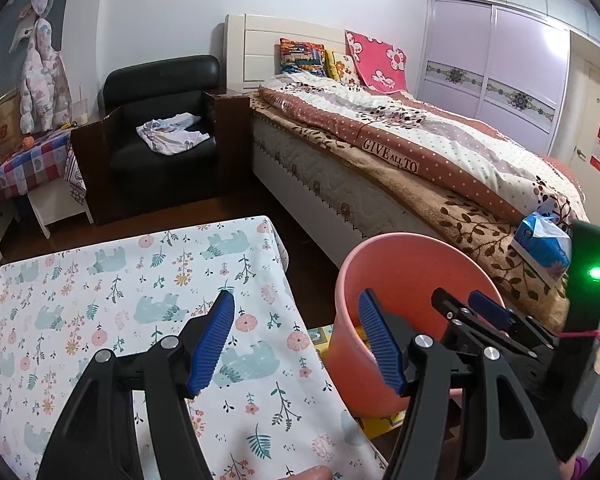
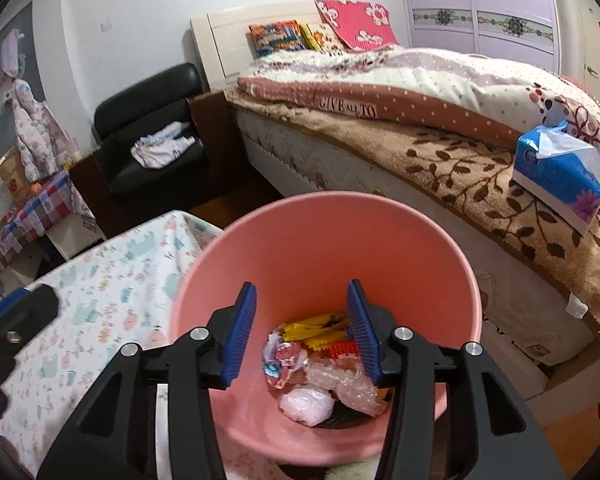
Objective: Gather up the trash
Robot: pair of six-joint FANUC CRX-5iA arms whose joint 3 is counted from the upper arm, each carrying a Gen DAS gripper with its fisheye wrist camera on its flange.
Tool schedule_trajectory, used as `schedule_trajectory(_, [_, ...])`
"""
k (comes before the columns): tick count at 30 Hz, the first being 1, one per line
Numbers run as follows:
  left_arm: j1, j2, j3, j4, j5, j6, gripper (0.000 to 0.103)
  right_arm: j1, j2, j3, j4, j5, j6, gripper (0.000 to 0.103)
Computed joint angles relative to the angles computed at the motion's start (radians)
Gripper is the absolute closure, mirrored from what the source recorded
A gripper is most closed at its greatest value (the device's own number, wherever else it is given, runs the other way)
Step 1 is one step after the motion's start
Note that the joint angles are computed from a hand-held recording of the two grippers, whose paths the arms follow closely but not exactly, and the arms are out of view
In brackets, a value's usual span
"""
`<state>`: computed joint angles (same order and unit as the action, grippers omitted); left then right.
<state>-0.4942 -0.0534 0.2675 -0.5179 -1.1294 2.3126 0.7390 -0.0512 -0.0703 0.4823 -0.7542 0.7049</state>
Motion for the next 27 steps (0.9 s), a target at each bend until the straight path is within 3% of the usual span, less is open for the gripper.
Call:
schedule_trajectory(13, [-0.053, -0.048, -0.015, -0.043, -0.002, 0.029, 0.039, 0.069, -0.17, -0.154, 0.205, 0.069, -0.197, 0.043])
schedule_trajectory(18, [-0.07, -0.078, -0.033, -0.055, -0.001, 0.042, 0.039, 0.106, -0.223, -0.217, 0.321, 0.059, -0.282, 0.042])
schedule_trajectory(20, [-0.077, -0.092, -0.04, -0.063, -0.004, 0.05, 0.039, 0.121, -0.238, -0.232, 0.343, 0.055, -0.305, 0.036])
schedule_trajectory(27, [-0.086, -0.131, -0.061, -0.076, -0.003, 0.071, 0.04, 0.163, -0.272, -0.272, 0.406, 0.032, -0.364, 0.035])
